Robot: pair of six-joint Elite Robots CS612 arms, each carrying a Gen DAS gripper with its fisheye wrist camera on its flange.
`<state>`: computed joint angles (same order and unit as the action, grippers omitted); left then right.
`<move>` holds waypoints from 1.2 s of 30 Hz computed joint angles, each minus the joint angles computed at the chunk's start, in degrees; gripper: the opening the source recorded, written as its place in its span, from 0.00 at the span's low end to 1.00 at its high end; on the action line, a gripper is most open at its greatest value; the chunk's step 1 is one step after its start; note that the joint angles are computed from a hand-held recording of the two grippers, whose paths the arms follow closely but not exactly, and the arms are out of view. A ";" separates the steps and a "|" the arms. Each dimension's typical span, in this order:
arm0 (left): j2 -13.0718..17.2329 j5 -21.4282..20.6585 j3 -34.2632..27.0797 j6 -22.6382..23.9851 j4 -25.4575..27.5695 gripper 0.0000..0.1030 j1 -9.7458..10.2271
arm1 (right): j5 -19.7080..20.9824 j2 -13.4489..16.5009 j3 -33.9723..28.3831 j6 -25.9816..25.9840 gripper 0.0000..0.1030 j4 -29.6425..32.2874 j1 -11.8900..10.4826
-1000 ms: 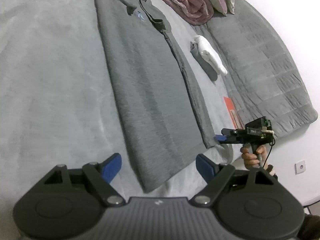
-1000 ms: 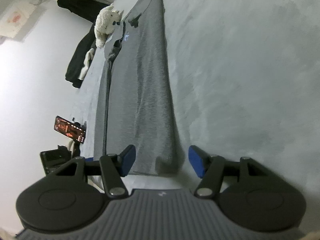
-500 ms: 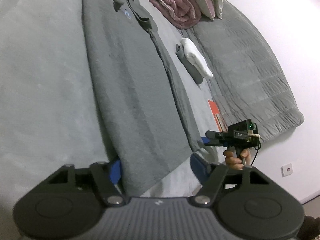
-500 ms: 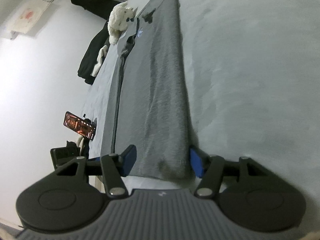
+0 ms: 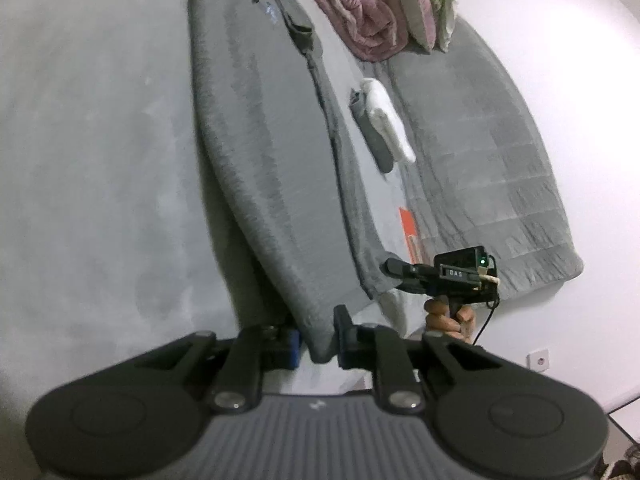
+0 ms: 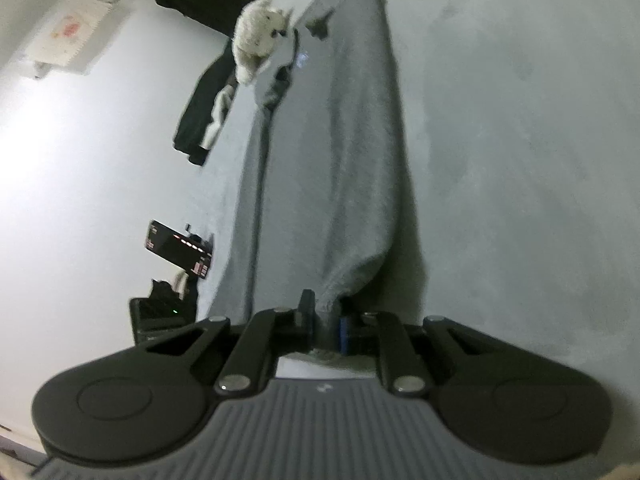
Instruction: Fold clothes
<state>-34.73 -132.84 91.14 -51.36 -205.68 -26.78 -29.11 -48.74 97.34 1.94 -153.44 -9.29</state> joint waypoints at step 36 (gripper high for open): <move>8.01 19.44 -12.00 -22.49 -13.32 0.12 2.14 | 2.02 14.03 -16.32 43.29 0.17 -25.38 0.90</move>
